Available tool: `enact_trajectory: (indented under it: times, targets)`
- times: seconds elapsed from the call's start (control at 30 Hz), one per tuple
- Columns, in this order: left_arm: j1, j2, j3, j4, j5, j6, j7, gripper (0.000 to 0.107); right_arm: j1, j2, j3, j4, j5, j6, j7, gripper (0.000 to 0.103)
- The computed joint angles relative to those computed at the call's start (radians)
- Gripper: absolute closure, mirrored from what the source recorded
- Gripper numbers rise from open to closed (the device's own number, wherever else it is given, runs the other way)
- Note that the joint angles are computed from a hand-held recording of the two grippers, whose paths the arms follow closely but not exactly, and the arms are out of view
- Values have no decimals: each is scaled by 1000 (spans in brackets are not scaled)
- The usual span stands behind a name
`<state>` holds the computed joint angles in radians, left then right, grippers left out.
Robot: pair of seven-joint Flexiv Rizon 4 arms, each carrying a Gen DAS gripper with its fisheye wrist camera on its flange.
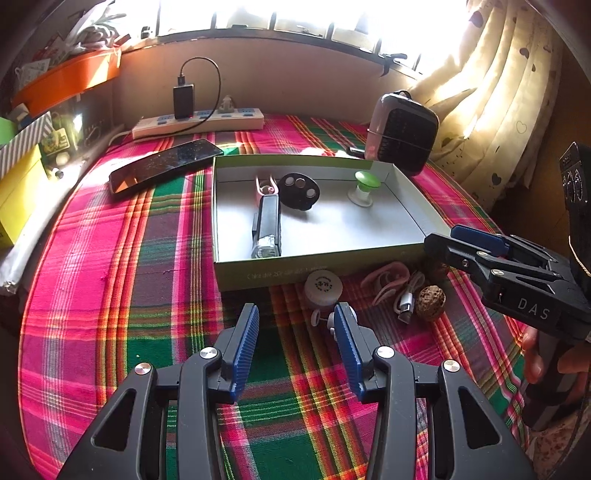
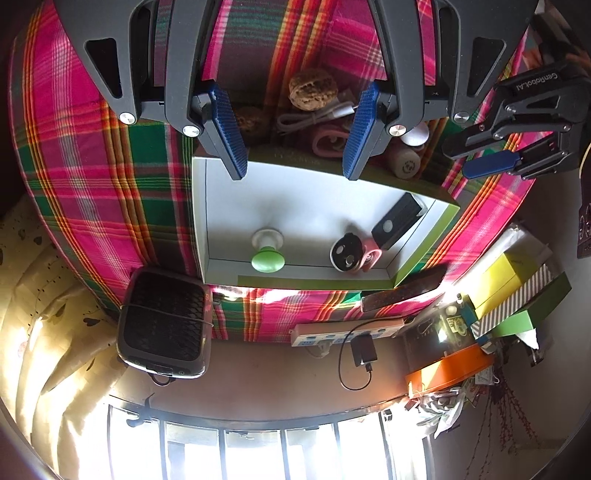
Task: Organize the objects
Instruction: 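Withdraw both grippers from the box toward the objects on the bedspread, then grasp the white mushroom knob with the left gripper while the right gripper grasps a walnut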
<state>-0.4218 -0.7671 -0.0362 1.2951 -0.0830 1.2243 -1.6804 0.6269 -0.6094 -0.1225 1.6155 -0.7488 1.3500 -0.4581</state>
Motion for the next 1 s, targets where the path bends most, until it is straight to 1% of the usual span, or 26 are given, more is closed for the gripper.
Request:
enact_trajectory:
  times: [0.13,0.3,0.63,0.8,1.0]
  targets:
    - [8,1,-20,12,-10,3,16,66,14,14,-26,28,-25,17,31,48]
    - [12,-3,-34,16,-22,0,38,64,13,23,-23,57,-36,33,46,48]
    - [-1,-28,-27,-21,-30,-37,49,64,6,45,-15,110,-34,58,56,47]
    - [-11,-46,-18,-52,-19,-62,46,64,2,43,0,119,-21,61,36,47]
    - [-23,-62,-2,-84,-1,-81,27,64,-17,29,43,111,32,39,-17,47]
